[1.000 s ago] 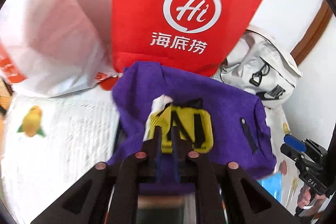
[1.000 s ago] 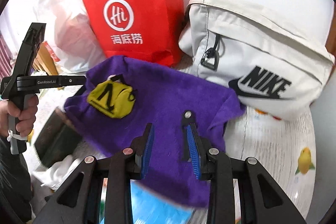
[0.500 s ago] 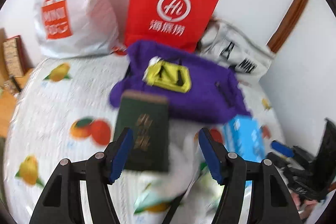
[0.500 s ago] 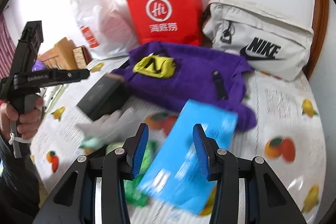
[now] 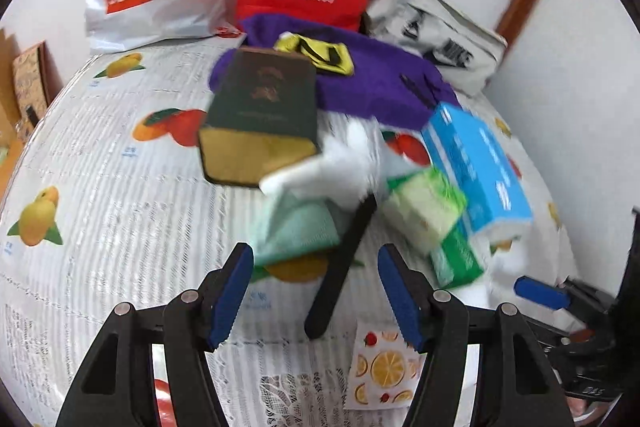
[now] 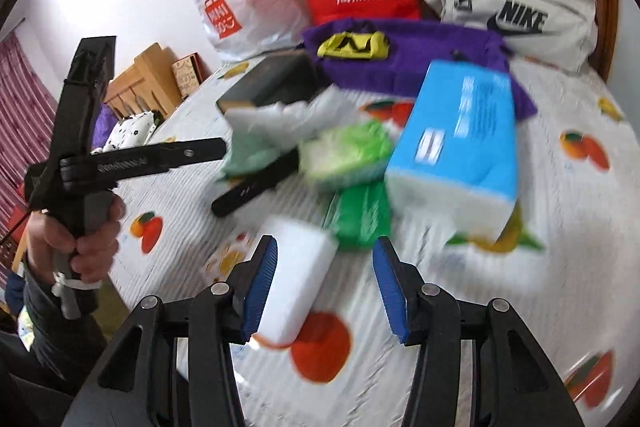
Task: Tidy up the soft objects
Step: 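Grasp the white sponge block with the right tool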
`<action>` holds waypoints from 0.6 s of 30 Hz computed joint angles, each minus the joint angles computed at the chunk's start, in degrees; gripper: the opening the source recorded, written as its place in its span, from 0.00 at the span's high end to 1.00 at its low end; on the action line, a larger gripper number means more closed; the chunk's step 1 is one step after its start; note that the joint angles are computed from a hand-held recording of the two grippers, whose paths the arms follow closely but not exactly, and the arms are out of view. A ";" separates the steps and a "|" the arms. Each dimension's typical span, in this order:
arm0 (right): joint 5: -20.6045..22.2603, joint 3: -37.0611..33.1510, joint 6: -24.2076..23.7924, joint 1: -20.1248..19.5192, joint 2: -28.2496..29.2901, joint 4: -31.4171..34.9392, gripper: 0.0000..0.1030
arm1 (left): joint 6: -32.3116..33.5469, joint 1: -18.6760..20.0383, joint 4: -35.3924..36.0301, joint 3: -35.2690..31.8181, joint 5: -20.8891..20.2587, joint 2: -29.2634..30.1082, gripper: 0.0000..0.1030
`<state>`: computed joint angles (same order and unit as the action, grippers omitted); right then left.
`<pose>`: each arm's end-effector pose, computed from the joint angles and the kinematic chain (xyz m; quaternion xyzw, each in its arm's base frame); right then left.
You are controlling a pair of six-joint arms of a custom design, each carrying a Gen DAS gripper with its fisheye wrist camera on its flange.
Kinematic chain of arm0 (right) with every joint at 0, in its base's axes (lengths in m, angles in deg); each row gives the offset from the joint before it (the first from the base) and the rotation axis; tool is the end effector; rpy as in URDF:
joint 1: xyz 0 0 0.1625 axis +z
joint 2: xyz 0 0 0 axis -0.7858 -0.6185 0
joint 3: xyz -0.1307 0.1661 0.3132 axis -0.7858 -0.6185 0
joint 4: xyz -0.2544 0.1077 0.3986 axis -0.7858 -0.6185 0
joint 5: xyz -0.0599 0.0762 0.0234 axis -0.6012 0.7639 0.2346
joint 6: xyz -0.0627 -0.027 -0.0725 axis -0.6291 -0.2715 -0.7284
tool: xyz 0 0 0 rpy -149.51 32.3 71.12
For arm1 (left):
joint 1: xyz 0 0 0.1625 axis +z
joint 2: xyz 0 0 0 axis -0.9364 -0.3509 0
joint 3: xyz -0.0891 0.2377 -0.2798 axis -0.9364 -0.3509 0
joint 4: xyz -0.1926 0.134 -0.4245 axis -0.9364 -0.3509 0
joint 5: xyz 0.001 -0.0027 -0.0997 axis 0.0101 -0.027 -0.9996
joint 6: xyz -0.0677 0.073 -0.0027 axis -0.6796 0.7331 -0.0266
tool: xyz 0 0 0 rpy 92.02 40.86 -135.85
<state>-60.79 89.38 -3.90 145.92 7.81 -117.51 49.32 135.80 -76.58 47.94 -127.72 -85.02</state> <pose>0.1542 -0.7432 0.1317 0.1706 -0.9288 0.2577 0.2046 -0.1675 -0.8389 0.1263 0.2096 0.9260 -0.2176 0.2262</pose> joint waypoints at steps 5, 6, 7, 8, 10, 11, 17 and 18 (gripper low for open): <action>-1.36 2.34 0.68 -0.17 -0.76 -2.25 0.52 | 3.23 0.02 0.18 -0.11 1.23 1.97 0.40; -1.35 2.53 1.18 -0.31 -0.91 -2.11 0.52 | 3.72 0.06 0.55 -0.67 1.58 2.68 0.41; -1.46 2.74 1.57 -0.39 -1.03 -2.17 0.52 | 4.46 0.07 0.45 -0.97 1.74 3.17 0.47; -1.48 2.97 1.84 -0.46 -1.13 -2.45 0.52 | 6.24 -0.13 -1.22 -0.60 2.68 3.49 0.49; -1.19 3.37 1.98 -0.52 -1.39 -2.61 0.52 | 8.62 -0.53 -2.66 -0.55 4.52 4.07 0.63; -1.00 3.35 1.90 -0.50 -1.35 -2.56 0.52 | 9.17 -0.60 -2.96 -0.72 4.89 4.30 0.67; 0.37 2.23 1.46 -0.18 -0.19 -2.02 0.51 | 9.05 0.25 -1.32 -0.34 -0.17 3.05 0.93; 0.66 1.98 1.59 -0.12 0.01 -1.71 0.51 | 8.27 0.43 -1.04 -0.01 -1.04 2.60 0.93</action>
<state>-60.13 91.36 -2.30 145.80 7.82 -119.22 57.59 136.23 -77.62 47.92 -128.76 -82.41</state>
